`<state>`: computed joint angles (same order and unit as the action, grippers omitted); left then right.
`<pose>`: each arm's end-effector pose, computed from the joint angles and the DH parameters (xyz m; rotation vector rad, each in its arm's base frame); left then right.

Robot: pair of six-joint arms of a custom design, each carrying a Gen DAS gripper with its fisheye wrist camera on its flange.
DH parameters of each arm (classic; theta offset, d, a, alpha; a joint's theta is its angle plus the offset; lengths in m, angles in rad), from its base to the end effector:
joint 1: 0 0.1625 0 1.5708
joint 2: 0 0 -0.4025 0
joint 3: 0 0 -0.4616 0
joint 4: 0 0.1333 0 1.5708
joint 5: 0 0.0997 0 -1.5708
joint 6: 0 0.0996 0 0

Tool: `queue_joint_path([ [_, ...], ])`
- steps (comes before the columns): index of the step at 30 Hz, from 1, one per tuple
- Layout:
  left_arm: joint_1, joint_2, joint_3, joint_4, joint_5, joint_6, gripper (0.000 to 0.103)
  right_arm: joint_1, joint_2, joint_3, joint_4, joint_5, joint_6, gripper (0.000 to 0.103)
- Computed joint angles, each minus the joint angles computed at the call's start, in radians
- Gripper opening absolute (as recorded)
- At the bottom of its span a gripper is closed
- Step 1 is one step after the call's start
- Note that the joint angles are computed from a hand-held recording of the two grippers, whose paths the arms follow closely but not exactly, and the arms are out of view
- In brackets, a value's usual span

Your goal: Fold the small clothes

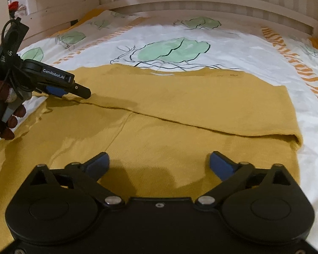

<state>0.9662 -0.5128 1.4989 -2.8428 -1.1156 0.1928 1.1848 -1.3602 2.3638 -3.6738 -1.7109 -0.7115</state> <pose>-0.2672 -0.6983 -0.0827 0.9687 2.5322 -0.5101 -0.0646 -0.4760 0.2108 0.2670 -2.2187 1.0853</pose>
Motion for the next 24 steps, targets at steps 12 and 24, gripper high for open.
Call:
queue_joint_path([
  [12, 0.022, -0.131, 0.119, -0.178, 0.05, 0.026, 0.074, 0.033, 0.057, -0.025, -0.05, -0.081, -0.047, 0.102],
  [24, 0.115, -0.233, 0.119, -0.256, 0.151, -0.034, 0.074, 0.187, 0.147, -0.076, -0.136, -0.121, 0.099, 0.102],
])
